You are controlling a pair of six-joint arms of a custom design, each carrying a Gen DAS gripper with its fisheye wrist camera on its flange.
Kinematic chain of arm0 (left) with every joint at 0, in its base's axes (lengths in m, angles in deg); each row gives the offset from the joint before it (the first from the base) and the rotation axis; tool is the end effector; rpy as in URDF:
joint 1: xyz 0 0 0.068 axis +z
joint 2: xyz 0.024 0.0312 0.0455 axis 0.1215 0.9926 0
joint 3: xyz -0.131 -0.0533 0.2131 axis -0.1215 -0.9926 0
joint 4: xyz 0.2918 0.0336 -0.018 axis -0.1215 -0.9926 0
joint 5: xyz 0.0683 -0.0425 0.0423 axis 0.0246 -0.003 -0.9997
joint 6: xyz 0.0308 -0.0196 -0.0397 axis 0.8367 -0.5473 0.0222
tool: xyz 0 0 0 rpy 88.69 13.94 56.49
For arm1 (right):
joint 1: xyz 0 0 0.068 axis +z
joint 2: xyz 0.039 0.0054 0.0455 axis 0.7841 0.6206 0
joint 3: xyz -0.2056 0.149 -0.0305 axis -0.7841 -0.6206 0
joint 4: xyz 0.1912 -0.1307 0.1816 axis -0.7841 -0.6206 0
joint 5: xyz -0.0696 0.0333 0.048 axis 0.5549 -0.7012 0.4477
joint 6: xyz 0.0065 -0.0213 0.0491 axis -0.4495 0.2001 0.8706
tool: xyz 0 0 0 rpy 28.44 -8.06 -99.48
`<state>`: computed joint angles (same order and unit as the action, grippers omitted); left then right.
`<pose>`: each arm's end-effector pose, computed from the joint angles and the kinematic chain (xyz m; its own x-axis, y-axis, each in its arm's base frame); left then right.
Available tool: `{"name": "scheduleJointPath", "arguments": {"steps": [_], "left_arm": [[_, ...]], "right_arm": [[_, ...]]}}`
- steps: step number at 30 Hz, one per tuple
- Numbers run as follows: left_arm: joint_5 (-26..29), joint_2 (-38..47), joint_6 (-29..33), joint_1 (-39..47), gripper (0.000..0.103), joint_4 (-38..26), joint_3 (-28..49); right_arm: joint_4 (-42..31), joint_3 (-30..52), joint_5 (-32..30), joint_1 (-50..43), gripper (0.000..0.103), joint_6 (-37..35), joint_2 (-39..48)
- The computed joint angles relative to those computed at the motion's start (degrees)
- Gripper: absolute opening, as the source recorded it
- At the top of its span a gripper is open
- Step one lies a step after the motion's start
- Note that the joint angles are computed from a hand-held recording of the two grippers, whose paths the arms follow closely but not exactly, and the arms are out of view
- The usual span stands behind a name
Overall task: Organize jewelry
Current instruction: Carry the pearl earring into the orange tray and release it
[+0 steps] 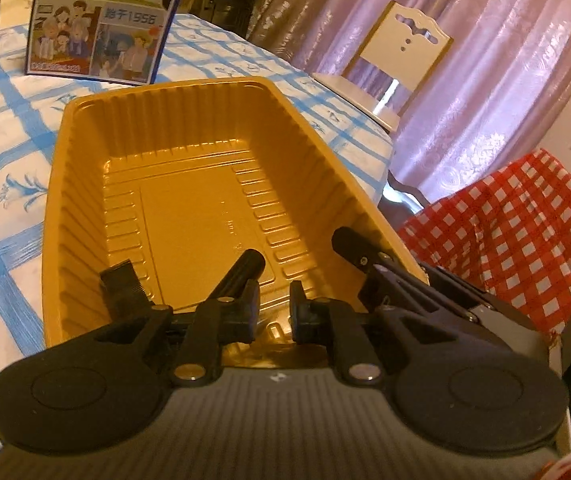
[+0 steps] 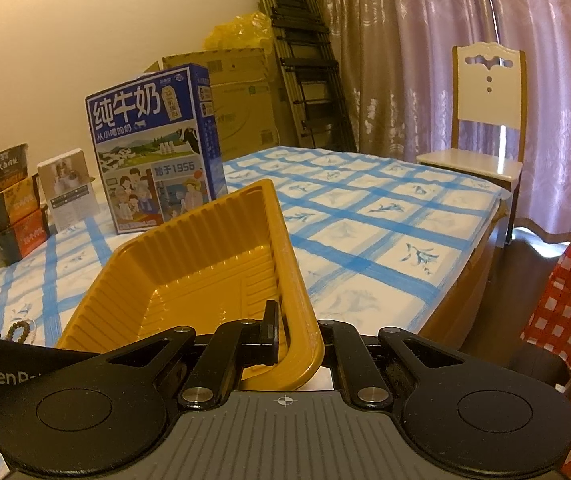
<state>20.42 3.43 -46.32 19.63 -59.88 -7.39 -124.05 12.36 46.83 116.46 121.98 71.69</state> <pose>0.2217 0.0232 0.1702 -0.7484 0.1744 -0.6399 0.5318 0.7343 -0.4219 0.1211 0.1854 0.1541 -0.4075 0.2565 -0.8764 0.2845 0.9476 0.1451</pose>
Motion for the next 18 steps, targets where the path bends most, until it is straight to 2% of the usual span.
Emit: {"name": "scheduleJointPath", "arguments": {"steps": [6,10,15,18], "left_arm": [[4.07,-3.3,3.0,6.2,0.022,-4.03,-0.02],[6.93,-5.58,12.72,15.74,0.023,-10.28,0.77],[6.13,-0.93,24.02,29.72,0.023,-15.27,4.52],[2.27,1.79,25.87,35.37,0.024,-11.69,5.67]], "right_arm": [[0.06,-0.09,-0.04,-0.03,0.007,-0.04,-0.04],[0.04,-0.08,-0.1,-0.09,0.007,-0.06,-0.08],[0.08,-0.13,-0.11,-0.14,0.007,-0.07,-0.15],[0.01,-0.05,-0.1,-0.11,0.007,0.07,-0.04]]}}
